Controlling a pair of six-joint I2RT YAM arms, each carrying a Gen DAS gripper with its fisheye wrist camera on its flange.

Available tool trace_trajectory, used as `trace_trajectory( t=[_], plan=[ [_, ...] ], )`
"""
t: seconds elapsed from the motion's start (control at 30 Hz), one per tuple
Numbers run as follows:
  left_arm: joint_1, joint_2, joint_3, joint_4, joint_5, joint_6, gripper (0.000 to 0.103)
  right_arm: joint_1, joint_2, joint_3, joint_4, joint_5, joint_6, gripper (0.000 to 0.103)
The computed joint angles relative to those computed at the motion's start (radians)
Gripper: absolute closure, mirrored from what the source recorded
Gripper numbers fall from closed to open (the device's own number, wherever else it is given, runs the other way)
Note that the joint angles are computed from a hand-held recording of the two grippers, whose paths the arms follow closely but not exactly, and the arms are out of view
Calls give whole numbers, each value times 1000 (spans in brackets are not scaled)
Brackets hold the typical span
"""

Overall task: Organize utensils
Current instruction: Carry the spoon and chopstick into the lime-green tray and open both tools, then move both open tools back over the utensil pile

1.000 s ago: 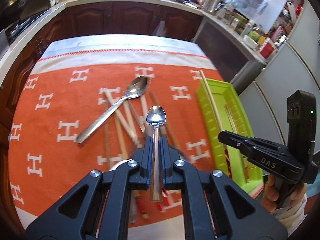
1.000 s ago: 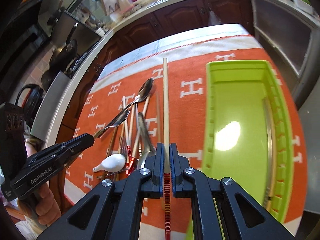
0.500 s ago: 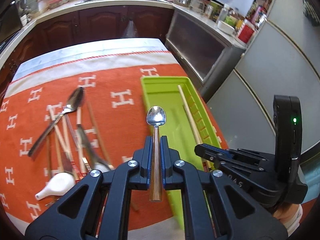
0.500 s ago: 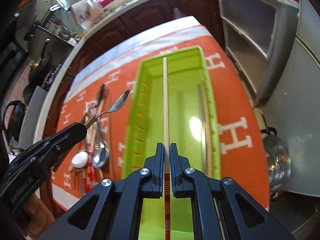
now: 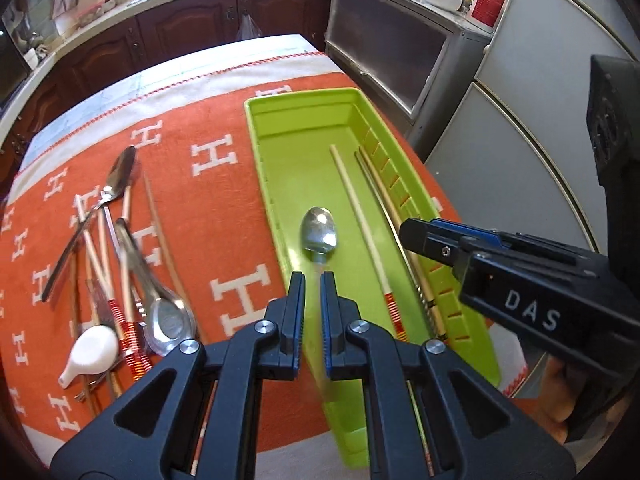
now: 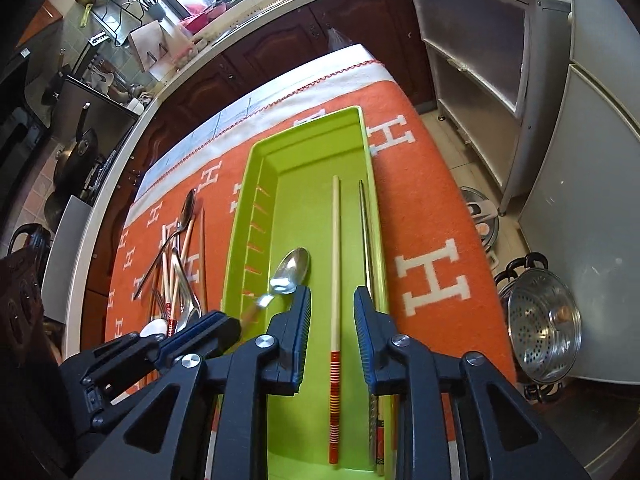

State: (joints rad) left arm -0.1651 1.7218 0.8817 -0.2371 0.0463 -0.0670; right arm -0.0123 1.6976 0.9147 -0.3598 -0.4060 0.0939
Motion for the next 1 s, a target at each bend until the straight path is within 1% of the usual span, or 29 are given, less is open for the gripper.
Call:
trace_trajectory(
  t=[0.13,0.2,0.27,0.33,0.4,0.67,0.87,1.0],
  plan=[
    [38,-76,-40,-15,-6,14,97,39,-18,-18,8,17,21,81],
    [63,-107,-52,-28,-3,28,94,74,-22,-30,19,30,43,81],
    [86,-131,-61,-42,0,39,79,104,-30,-44,26,44,56,81],
    [112,-162,-79,-43,3,40,70,134,-39,-57,35,61,72,80],
    [133,-195,-100,-44,7,48,70,157,-53,-71,38,75,82,78],
    [190,-287,-155,-56,6,72,69,248,-108,-109,30,123,107,74],
    [242,-338,-185,-64,13,88,69,321,-157,-123,13,158,138,72],
    [296,-377,-210,-63,20,118,69,382,-178,-114,-6,189,161,72]
  ],
)
